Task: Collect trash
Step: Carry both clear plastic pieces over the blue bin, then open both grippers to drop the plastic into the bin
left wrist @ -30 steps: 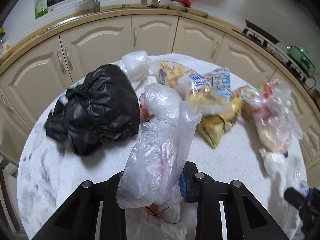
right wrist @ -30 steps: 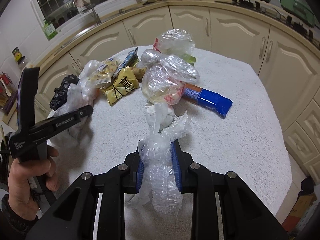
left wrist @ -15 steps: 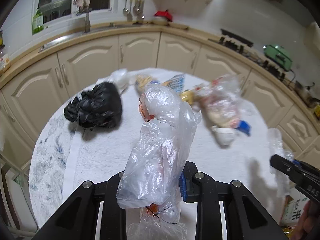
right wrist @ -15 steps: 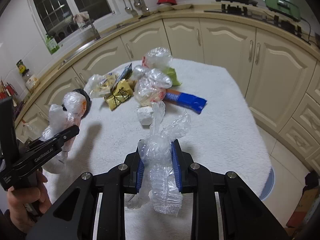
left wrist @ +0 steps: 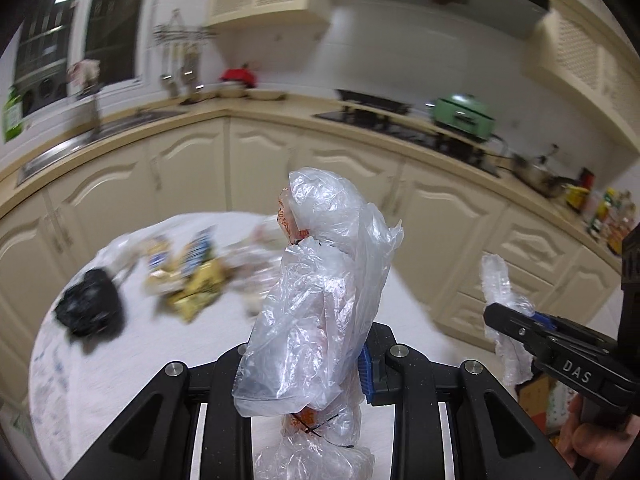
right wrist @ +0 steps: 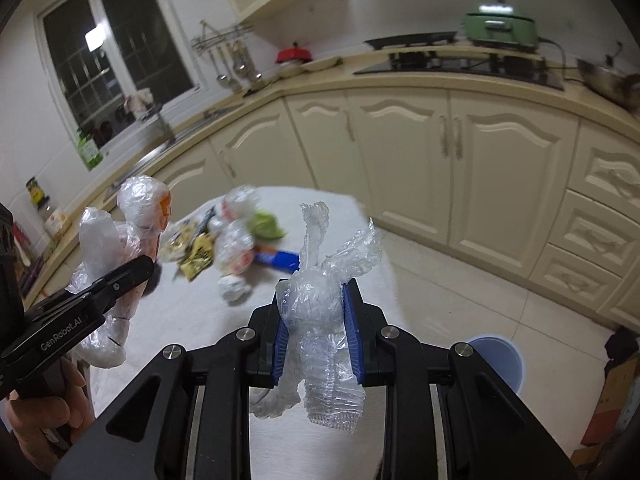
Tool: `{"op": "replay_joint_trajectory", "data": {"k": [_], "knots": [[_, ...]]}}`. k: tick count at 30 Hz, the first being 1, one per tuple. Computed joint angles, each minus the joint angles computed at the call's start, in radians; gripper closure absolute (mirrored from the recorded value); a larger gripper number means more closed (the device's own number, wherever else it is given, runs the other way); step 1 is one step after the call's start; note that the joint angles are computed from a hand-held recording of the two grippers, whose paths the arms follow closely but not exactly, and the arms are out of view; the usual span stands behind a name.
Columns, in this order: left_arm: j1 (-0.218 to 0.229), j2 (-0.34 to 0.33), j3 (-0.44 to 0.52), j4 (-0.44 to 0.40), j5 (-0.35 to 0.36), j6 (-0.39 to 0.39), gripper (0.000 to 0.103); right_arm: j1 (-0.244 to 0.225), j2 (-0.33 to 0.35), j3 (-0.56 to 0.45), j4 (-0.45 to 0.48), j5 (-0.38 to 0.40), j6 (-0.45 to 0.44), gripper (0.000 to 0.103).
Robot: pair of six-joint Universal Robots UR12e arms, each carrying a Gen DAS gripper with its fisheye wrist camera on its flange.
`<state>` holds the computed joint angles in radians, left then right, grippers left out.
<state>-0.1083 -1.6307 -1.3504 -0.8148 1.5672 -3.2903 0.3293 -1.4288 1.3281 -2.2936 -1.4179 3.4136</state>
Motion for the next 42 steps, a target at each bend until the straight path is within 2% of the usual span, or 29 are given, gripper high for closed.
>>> {"op": "replay_joint_trajectory", "data": {"k": [5, 12, 17, 21, 25, 30, 33, 34, 35, 36, 38, 40, 42], "knots": [[-0.038, -0.058, 0.053, 0.015, -0.066, 0.053, 0.079, -0.054, -0.047, 0.046, -0.021, -0.058, 0.031, 0.078], [-0.084, -0.165, 0.161, -0.048, -0.178, 0.137, 0.079, -0.137, -0.106, 0.127, -0.011, -0.138, 0.090, 0.078], [-0.113, -0.252, 0.250, -0.161, -0.248, 0.196, 0.079, -0.210, -0.135, 0.188, 0.031, -0.154, 0.135, 0.078], [-0.136, -0.334, 0.332, -0.288, -0.258, 0.210, 0.079, -0.259, -0.135, 0.224, 0.058, -0.136, 0.161, 0.078], [-0.154, -0.413, 0.419, -0.402, -0.269, 0.205, 0.078, -0.302, -0.124, 0.256, 0.082, -0.081, 0.179, 0.078], [-0.159, -0.536, 0.592, -0.546, -0.275, 0.224, 0.078, -0.332, -0.095, 0.276, 0.095, -0.013, 0.195, 0.077], [-0.166, -0.595, 0.675, -0.601, -0.252, 0.235, 0.065, -0.345, -0.080, 0.291, 0.092, 0.020, 0.207, 0.073], [-0.173, -0.625, 0.720, -0.620, -0.244, 0.231, 0.050, -0.349, -0.075, 0.295, 0.091, 0.025, 0.210, 0.071], [-0.175, -0.636, 0.736, -0.619, -0.237, 0.231, 0.037, -0.353, -0.069, 0.298, 0.098, 0.036, 0.208, 0.061], [-0.187, -0.654, 0.761, -0.615, -0.218, 0.223, 0.032, -0.356, -0.066, 0.300, 0.102, 0.039, 0.213, 0.049], [-0.196, -0.683, 0.805, -0.614, -0.179, 0.215, 0.016, -0.363, -0.067, 0.318, 0.085, 0.046, 0.237, 0.039], [-0.200, -0.681, 0.798, -0.592, -0.160, 0.201, 0.009, -0.363, -0.069, 0.327, 0.079, 0.037, 0.255, 0.024], [-0.200, -0.670, 0.782, -0.581, -0.131, 0.187, 0.007, -0.365, -0.079, 0.343, 0.052, 0.034, 0.286, 0.002]]}}
